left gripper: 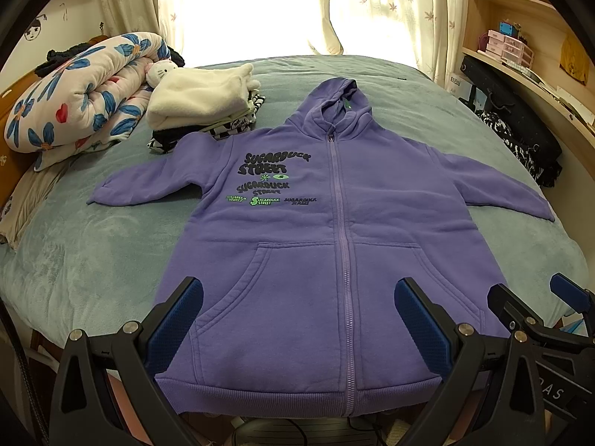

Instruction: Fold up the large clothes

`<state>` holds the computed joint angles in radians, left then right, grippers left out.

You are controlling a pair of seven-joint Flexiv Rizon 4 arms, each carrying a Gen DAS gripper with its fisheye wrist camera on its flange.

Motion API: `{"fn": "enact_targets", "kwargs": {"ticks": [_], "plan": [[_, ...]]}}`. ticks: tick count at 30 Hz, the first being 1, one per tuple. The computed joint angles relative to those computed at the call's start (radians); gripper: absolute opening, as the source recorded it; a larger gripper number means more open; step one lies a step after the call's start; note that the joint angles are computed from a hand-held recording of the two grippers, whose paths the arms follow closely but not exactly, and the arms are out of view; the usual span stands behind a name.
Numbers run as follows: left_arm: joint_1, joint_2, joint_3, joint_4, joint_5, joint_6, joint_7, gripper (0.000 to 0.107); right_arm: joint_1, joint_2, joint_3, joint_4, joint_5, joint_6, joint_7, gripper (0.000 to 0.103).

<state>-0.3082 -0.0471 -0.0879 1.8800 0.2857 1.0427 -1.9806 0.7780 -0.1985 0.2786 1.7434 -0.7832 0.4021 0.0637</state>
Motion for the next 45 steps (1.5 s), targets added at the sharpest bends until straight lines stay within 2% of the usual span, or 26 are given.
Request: {"fn": "enact_targets", "kwargs": {"ticks": [26,45], "plan": [[-0.001,0.001,0.000,0.014,0.011,0.002,-0.014,0.102,0.000,-0.009,-0.002,-0.002,-0.003,0.009,0.002,0.101],[-0.023,-0.080,0.010,-0.115,0.011,-0.087,-0.043,0.102,-0.035,-0.013,-0.028,-0.002,-0.017,0.063,-0.058,0.101]]}}
